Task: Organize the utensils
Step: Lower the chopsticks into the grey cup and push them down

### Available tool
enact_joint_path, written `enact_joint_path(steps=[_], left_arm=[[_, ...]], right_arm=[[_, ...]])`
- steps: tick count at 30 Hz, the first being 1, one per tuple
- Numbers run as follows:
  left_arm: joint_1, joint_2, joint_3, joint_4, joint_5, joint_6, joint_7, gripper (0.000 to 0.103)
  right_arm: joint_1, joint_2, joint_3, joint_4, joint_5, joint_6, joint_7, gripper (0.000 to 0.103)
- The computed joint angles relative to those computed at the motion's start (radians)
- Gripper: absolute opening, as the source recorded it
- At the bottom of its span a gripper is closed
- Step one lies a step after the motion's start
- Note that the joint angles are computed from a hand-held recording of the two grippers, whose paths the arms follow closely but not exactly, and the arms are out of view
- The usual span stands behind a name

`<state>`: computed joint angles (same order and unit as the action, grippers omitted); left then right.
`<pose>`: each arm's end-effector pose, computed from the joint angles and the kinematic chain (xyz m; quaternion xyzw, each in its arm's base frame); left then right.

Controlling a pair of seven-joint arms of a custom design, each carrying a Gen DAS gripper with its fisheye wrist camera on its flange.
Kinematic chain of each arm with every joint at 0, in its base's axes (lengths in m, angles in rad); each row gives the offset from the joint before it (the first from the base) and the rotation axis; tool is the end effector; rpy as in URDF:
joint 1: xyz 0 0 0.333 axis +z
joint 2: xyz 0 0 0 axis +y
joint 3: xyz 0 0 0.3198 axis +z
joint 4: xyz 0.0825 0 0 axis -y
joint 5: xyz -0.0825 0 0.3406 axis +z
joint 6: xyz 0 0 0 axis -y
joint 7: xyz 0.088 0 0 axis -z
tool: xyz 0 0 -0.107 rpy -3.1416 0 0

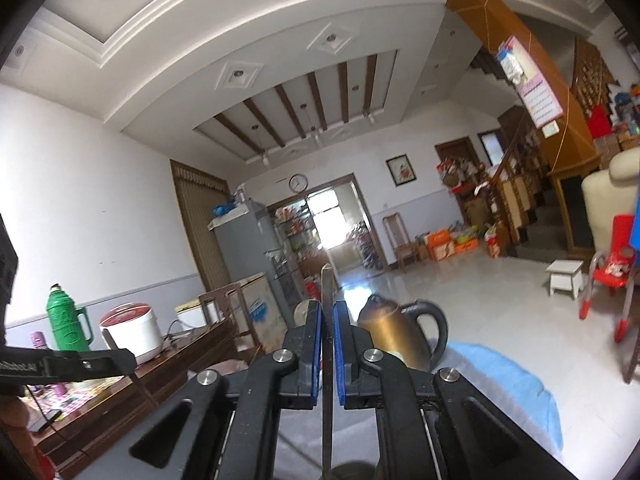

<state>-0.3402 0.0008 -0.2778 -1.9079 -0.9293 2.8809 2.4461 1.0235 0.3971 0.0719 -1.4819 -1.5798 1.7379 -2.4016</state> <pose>0.4846 -0.2879 0.6083 -0.3593 0.7770 -0.4961 0.1448 0.3859 0.5307 0.5384 -0.2889 0.6717 -0.4523 0.5107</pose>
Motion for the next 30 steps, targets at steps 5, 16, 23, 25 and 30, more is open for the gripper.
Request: enact_joint_path(steps=[5, 16, 23, 25, 30], left_arm=[[-0.019, 0.039, -0.023, 0.032, 0.014, 0.085, -0.022, 0.006], [-0.003, 0.137, -0.147, 0.085, -0.180, 0.275, 0.195, 0.006], [0.004, 0.193, -0.183, 0.098, -0.192, 0.313, 0.211, 0.006], [0.004, 0.204, -0.183, 0.092, -0.154, 0.320, 0.174, 0.006], [-0.039, 0.219, -0.126, 0.058, 0.032, 0.324, -0.005, 0.006]], right_arm=[[0.007, 0.027, -0.017, 0.036, -0.004, -0.051, -0.035, 0.006], [0.017, 0.096, -0.061, 0.095, 0.066, -0.077, -0.015, 0.007], [0.012, 0.109, -0.067, 0.091, 0.097, -0.063, 0.009, 0.007], [0.013, 0.113, -0.068, 0.093, 0.103, -0.057, 0.007, 0.007], [0.013, 0.106, -0.068, 0.078, 0.117, -0.034, 0.011, 0.007]])
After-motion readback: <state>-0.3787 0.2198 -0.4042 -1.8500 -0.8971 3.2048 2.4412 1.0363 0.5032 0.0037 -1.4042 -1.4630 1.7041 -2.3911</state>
